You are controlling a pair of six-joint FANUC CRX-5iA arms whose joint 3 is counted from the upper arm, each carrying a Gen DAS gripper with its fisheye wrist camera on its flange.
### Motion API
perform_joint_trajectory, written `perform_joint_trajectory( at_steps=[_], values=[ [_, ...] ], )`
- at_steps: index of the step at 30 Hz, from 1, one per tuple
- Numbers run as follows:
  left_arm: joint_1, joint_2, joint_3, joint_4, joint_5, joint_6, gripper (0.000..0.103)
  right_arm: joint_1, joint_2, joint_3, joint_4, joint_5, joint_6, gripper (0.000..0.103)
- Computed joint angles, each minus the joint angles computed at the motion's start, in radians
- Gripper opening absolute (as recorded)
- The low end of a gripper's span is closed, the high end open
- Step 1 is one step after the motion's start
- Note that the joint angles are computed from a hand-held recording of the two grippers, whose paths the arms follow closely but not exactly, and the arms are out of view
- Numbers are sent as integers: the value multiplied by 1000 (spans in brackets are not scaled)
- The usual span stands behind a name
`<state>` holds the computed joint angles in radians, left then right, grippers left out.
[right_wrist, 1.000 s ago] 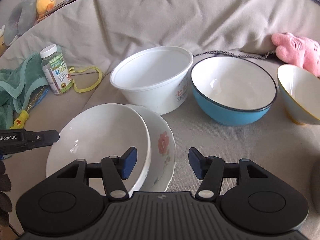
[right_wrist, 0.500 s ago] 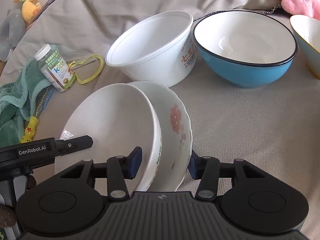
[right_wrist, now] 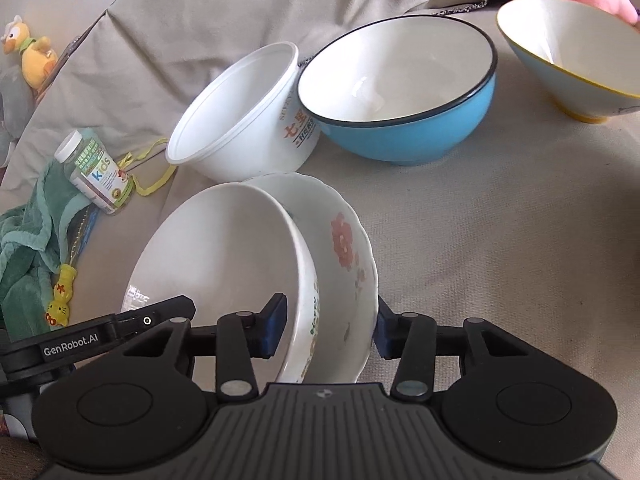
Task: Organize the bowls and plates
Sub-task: 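Move the right tool to the stainless steel bowl, then grasp the stainless steel bowl rim with the right tool and lift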
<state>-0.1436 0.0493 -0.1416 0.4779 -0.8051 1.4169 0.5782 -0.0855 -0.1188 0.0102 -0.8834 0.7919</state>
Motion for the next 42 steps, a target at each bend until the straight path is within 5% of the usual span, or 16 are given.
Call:
perform_joint_trajectory(
  at_steps=[5,10,12,16,21,26,29,33,38,42],
  values=[
    [-30,-47,20,-149,77,159,45,0,-138,-105,118,79,30,55],
    [-173,-106,131,-590,150,580,45,-10,-309,-270,430,165,-19,73],
    [-217,-99,152,-566,174,560,45,-33,-349,-333,572,167,-75,75],
    [-293,-6,192,-309,192,355,45,-134,-366,-371,666,109,-102,76],
    [-419,190,395,-284,52,319,45,-285,-318,-404,752,38,-177,79],
    [-491,329,563,-340,-26,386,45,-425,-343,-451,624,191,-119,87],
    [-526,388,657,-432,-82,470,45,-495,-340,-403,347,256,65,87],
    [-551,470,786,-492,-199,493,45,-499,-304,-424,338,298,7,86],
    [-551,530,851,-477,-259,484,45,-550,-271,-353,58,296,247,65],
    [-545,566,870,-416,-272,471,43,-584,-265,-301,-107,263,419,36]
  ],
)
